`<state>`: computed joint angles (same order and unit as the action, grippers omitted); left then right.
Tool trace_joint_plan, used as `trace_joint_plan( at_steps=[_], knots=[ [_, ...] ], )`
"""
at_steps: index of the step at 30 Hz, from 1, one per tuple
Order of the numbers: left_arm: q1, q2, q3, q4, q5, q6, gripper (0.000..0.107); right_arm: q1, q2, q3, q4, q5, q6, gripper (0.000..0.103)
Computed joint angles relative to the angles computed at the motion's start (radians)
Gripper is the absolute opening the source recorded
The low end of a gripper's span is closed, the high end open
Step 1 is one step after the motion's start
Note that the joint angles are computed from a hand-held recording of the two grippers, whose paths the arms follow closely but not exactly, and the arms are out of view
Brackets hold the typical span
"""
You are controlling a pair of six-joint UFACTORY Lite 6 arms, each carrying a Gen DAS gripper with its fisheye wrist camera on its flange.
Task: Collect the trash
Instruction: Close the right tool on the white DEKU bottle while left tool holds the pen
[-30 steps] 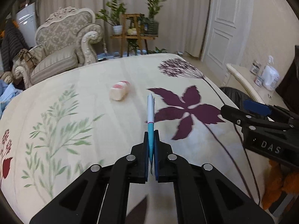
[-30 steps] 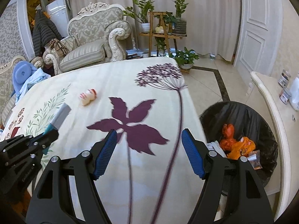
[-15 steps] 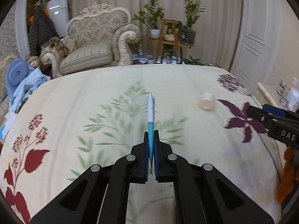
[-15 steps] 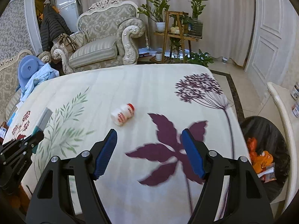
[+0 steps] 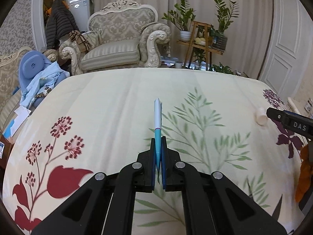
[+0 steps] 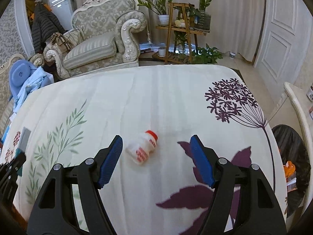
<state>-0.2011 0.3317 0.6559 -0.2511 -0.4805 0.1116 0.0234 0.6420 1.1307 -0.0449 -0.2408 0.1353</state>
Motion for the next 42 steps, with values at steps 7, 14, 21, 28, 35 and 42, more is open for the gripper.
trace_joint_plan(
  at_steps=[7,14,21,28,35,42],
  knots=[
    [0.036,0.029,0.039,0.072,0.032,-0.051,0.005,0.012,0.068,0.083,0.063,0.069,-0.064,0.067],
    [0.038,0.028,0.04,0.107,0.047,-0.078,0.005,-0.001,0.037,0.036,-0.22,0.04,0.183,0.036],
    [0.033,0.025,0.039,0.107,0.051,-0.08,0.005,-0.017,-0.051,-0.081,-0.272,-0.01,0.186,0.035],
    [-0.023,-0.004,0.003,0.074,0.04,-0.088,0.005,-0.063,-0.209,-0.29,-0.393,-0.069,0.212,0.034],
    [-0.113,-0.041,-0.044,0.032,0.029,-0.088,0.005,-0.089,-0.249,-0.384,-0.429,-0.092,0.203,0.034],
    [-0.18,-0.049,-0.069,-0.012,0.023,-0.089,0.005,-0.085,-0.206,-0.37,-0.431,-0.118,0.234,0.049]
  ],
)
